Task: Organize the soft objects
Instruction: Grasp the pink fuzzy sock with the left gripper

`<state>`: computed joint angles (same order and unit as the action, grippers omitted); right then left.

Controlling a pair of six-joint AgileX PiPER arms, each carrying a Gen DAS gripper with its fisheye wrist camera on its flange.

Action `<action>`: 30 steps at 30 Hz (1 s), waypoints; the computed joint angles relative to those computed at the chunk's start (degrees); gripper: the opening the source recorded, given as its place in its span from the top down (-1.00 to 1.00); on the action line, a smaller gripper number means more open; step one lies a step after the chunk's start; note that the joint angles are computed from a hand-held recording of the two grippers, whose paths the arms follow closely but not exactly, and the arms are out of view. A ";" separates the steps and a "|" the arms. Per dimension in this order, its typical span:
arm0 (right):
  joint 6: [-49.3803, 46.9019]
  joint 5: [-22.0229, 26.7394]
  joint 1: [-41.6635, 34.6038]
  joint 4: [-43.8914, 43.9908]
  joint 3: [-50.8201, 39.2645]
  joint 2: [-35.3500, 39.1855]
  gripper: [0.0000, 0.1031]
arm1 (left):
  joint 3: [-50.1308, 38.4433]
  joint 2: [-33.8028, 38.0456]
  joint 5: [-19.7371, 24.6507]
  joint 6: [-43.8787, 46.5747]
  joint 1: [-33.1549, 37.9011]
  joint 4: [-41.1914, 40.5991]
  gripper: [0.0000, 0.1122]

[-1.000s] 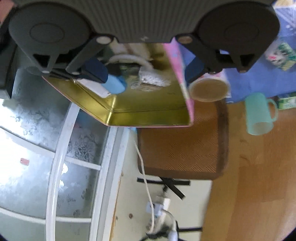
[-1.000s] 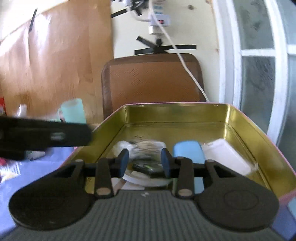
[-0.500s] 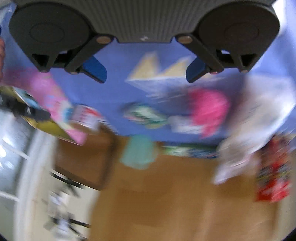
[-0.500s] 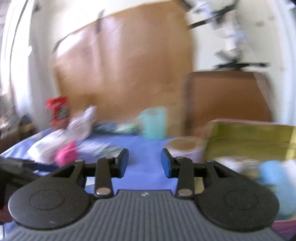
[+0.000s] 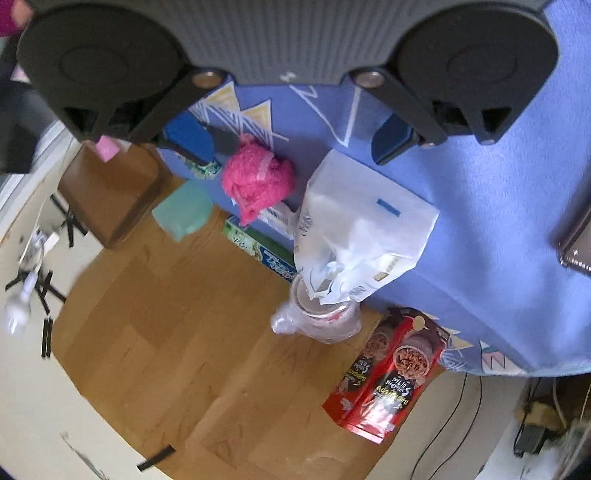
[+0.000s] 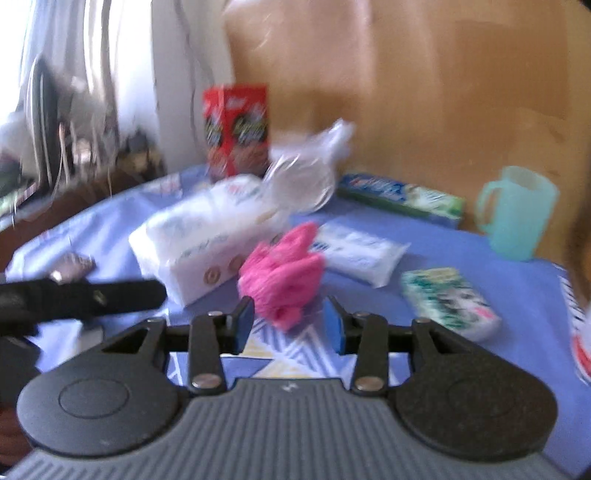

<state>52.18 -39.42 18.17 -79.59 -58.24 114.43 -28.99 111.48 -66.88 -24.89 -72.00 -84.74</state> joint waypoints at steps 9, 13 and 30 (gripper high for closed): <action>6.89 5.26 3.11 -2.86 -3.34 2.15 0.57 | -0.17 0.91 -0.58 -0.41 0.24 1.42 -0.71; 0.85 0.24 -3.87 -4.10 5.05 -3.70 0.57 | -0.94 -0.24 1.44 3.85 1.16 3.32 -0.71; -17.24 -12.10 -32.26 -9.39 20.42 -8.59 0.56 | -32.22 5.43 37.38 28.33 13.81 27.52 -0.06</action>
